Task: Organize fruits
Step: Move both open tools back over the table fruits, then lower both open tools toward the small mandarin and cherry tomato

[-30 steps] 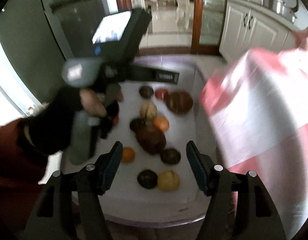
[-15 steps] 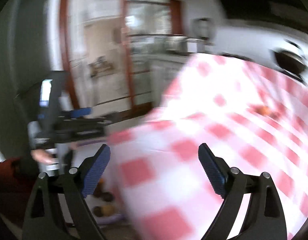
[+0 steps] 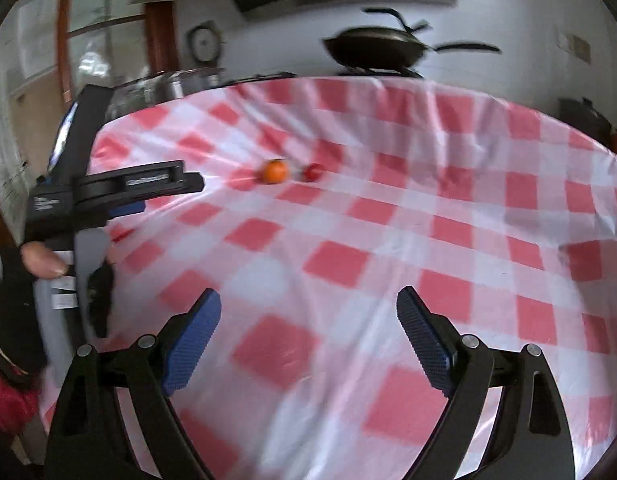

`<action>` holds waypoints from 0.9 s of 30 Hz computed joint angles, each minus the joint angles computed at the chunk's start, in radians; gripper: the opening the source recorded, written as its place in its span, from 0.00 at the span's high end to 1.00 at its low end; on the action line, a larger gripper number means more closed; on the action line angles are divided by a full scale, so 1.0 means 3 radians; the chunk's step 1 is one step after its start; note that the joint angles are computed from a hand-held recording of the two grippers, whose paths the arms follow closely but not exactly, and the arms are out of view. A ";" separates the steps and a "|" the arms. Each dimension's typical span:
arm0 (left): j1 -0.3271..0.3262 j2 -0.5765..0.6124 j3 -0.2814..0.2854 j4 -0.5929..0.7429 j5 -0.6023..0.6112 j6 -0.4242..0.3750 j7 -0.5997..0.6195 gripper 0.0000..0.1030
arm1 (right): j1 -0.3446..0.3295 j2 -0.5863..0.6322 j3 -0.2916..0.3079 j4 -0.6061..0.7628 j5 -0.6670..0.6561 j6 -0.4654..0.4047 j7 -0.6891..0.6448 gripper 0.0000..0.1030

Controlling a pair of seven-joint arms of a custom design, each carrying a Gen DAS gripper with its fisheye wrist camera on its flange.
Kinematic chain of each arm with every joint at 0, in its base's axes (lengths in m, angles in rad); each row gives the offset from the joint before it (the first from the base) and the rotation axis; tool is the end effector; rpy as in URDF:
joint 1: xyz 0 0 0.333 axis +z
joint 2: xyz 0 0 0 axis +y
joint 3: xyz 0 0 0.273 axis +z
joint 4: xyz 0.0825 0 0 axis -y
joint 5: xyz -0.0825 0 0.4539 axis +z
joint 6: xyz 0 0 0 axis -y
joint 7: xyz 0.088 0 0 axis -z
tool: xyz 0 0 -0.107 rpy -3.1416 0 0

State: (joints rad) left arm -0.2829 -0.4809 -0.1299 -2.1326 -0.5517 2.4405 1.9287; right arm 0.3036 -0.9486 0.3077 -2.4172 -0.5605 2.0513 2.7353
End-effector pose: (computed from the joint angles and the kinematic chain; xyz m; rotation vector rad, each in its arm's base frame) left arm 0.4947 -0.2294 0.6435 -1.3566 2.2949 -1.2316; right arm 0.3378 0.2342 0.6431 -1.2392 2.0421 -1.0039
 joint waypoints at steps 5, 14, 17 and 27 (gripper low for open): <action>0.0031 0.0653 -0.0276 0.0492 0.0285 0.0176 -0.0495 0.02 | -0.0135 -0.0322 -0.0144 -0.0330 -0.0010 0.0160 0.0176 0.16; 0.0009 0.1188 -0.0303 0.0914 0.0280 0.0561 -0.0571 0.02 | -0.0480 -0.0039 -0.0473 -0.0300 0.0188 0.0796 0.0238 0.16; 0.0168 0.1166 -0.0361 0.0865 0.0823 0.0716 -0.1262 0.02 | -0.0626 0.0369 -0.0508 -0.0053 0.0229 0.1013 0.0241 0.16; 0.0399 0.1036 -0.0382 0.0648 0.1537 0.1064 -0.2561 0.03 | -0.0783 0.2115 -0.0515 0.1422 -0.0007 0.0974 0.0257 0.34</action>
State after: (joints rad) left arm -0.1632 -0.1700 -0.2446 -1.9381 -0.0907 2.7597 1.1603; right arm 0.0685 -0.3140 0.1534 -1.9906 -0.5626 2.3434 2.8125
